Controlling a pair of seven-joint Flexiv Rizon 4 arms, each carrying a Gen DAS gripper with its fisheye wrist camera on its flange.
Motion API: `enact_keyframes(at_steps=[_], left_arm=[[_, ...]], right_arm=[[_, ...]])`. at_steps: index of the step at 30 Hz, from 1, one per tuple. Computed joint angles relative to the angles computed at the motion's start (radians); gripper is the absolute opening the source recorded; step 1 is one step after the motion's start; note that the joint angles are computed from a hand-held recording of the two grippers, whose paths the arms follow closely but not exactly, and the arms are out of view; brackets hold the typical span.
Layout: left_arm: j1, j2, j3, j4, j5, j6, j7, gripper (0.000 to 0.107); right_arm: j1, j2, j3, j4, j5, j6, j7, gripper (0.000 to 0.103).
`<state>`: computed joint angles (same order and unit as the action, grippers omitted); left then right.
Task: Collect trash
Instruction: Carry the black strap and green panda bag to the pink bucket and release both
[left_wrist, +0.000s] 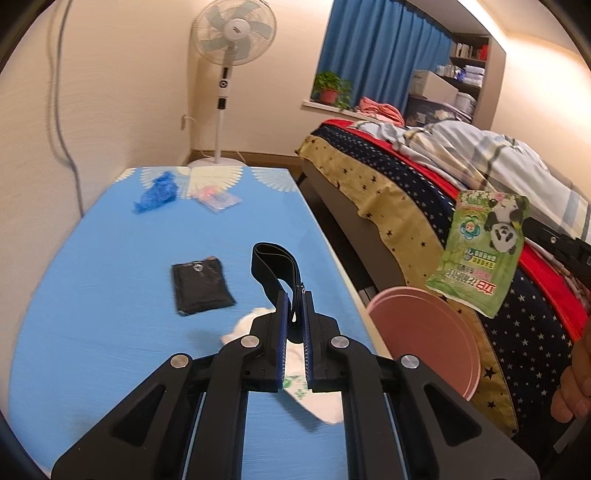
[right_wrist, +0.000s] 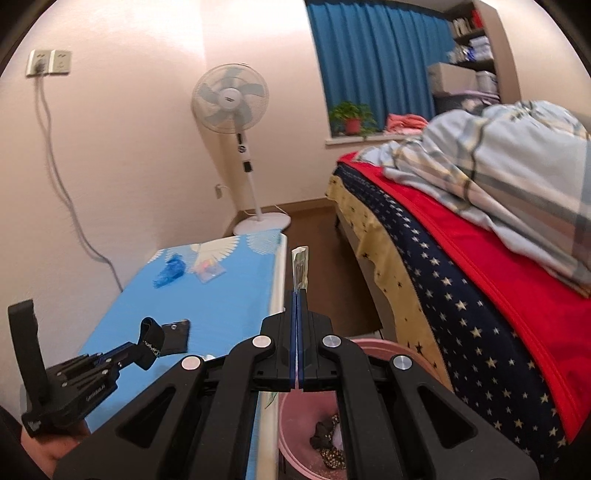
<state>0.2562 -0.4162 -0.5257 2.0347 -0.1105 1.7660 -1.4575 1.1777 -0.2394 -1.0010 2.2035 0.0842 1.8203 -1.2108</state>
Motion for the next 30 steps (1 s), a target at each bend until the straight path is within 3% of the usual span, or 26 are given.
enact_keyframes(at_steps=[19,30], left_arm=[[-0.112,-0.172,-0.073,-0.123,0.036,-0.044,0.114,0.007],[-0.200,-0.239,-0.045,-0.191,-0.039,-0.124,0.206,0.007]], right_arm=[[0.018,-0.079,-0.114,0.030,-0.013,-0.068,0.094,0.000],[-0.061,-0.093,-0.056,0.035,-0.081,-0.119,0.179,0.000]])
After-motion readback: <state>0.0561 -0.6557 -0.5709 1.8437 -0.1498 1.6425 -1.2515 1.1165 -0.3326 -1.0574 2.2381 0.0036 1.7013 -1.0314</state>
